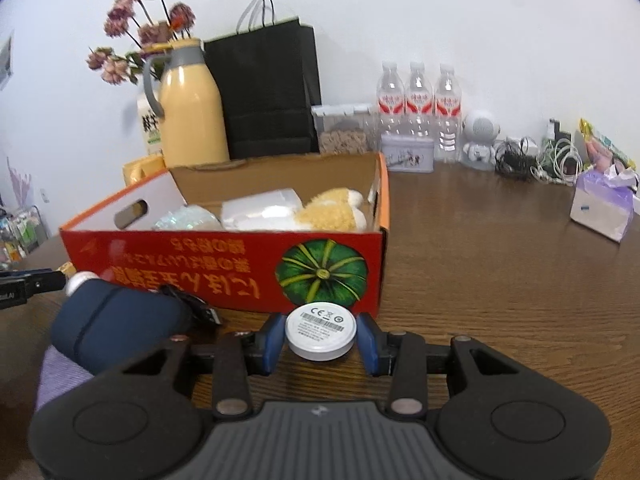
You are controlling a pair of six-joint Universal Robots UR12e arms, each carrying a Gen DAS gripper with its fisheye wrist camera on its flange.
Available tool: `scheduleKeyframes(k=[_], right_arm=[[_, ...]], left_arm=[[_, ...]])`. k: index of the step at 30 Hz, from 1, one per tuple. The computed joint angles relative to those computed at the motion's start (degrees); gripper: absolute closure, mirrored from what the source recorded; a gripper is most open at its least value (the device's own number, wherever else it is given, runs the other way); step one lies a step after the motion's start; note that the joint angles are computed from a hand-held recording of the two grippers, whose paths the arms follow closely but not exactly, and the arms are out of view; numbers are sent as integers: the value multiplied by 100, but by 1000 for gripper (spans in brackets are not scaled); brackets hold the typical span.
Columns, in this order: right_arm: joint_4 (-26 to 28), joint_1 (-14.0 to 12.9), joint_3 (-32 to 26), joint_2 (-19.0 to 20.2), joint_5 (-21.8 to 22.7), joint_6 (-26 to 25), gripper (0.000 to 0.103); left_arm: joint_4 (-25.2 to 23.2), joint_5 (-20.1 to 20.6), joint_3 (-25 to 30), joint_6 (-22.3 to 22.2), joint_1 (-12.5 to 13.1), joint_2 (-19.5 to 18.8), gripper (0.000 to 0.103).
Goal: Organize objects
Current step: 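Grasp the small beige block with the left gripper while the right gripper holds the container, then carry the block and container into the box and open both grippers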
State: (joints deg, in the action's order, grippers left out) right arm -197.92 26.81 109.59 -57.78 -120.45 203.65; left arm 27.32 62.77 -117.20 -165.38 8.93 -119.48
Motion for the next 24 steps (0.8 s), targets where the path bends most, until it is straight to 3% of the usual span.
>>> scheduleKeyframes(k=[6, 12, 19, 24], right_arm=[[-607, 156, -130, 76, -286, -415, 65], [-880, 132, -537, 184, -59, -1035, 65], [-508, -25, -1114, 412, 317, -1124, 65], [38, -128, -1509, 636, 210, -956, 65]], left_arm=[[430, -276, 22, -287, 43, 85, 81], [722, -502, 263, -493, -104, 29, 80], [431, -370, 794, -609, -401, -218, 80], [31, -110, 1158, -857, -579, -464, 80]])
